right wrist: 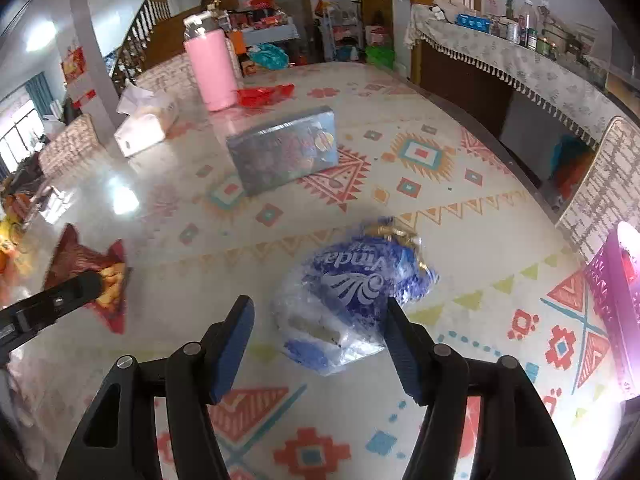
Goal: Collect trash
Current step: 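Grasp the brown snack bag with the left tool while the right grasps a blue-printed plastic bag, then carry the brown snack bag and blue-printed plastic bag over the purple wastebasket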
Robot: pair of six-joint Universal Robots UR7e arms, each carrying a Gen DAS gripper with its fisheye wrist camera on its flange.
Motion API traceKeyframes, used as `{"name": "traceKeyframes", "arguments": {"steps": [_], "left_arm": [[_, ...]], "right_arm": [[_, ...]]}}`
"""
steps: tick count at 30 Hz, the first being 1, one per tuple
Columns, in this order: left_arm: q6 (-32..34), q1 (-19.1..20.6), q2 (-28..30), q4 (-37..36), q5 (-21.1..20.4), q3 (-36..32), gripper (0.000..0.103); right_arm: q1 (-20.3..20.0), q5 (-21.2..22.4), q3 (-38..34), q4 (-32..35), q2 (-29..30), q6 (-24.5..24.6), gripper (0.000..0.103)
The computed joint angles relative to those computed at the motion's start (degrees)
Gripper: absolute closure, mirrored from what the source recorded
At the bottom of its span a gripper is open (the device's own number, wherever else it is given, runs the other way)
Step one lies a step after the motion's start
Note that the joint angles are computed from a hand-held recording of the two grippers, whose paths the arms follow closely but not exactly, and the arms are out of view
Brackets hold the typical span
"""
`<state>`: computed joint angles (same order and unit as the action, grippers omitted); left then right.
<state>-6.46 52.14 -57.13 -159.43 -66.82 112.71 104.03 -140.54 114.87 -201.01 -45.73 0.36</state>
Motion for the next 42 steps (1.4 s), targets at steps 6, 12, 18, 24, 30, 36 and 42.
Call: {"name": "traceKeyframes", "arguments": {"steps": [6, 12, 18, 24, 30, 36, 42], "left_arm": [[0.28, -0.14, 0.18, -0.13, -0.02, 0.10, 0.066], [0.23, -0.19, 0.22, -0.20, 0.09, 0.14, 0.066], [0.36, -0.24, 0.29, -0.21, 0.21, 0.16, 0.066], [0.59, -0.37, 0.44, -0.32, 0.64, 0.21, 0.066], [2.19, -1.69, 0.88, -1.44, 3.19, 1.10, 0.066], [2.63, -4.26, 0.37, -3.99, 7.32, 3.14, 0.066], [0.65, -6.74, -4.17, -4.38, 6.03, 7.78, 0.066]], "right_arm": [[-0.96, 1.63, -0.07, 0.04, -1.09, 3.39, 0.034], [-0.41, 2.32, 0.76, -1.21, -1.74, 2.00, 0.074], [1.76, 4.27, 5.35, -4.60, -4.30, -0.16, 0.078], [3.32, 6.17, 12.91, -8.70, -8.84, 0.80, 0.079], [5.54, 4.05, 20.86, -14.89, -13.66, 1.28, 0.079], [7.10, 2.45, 27.62, -22.70, -16.77, -0.28, 0.079], [5.89, 6.00, 30.88, -26.92, -17.49, -2.27, 0.095]]}}
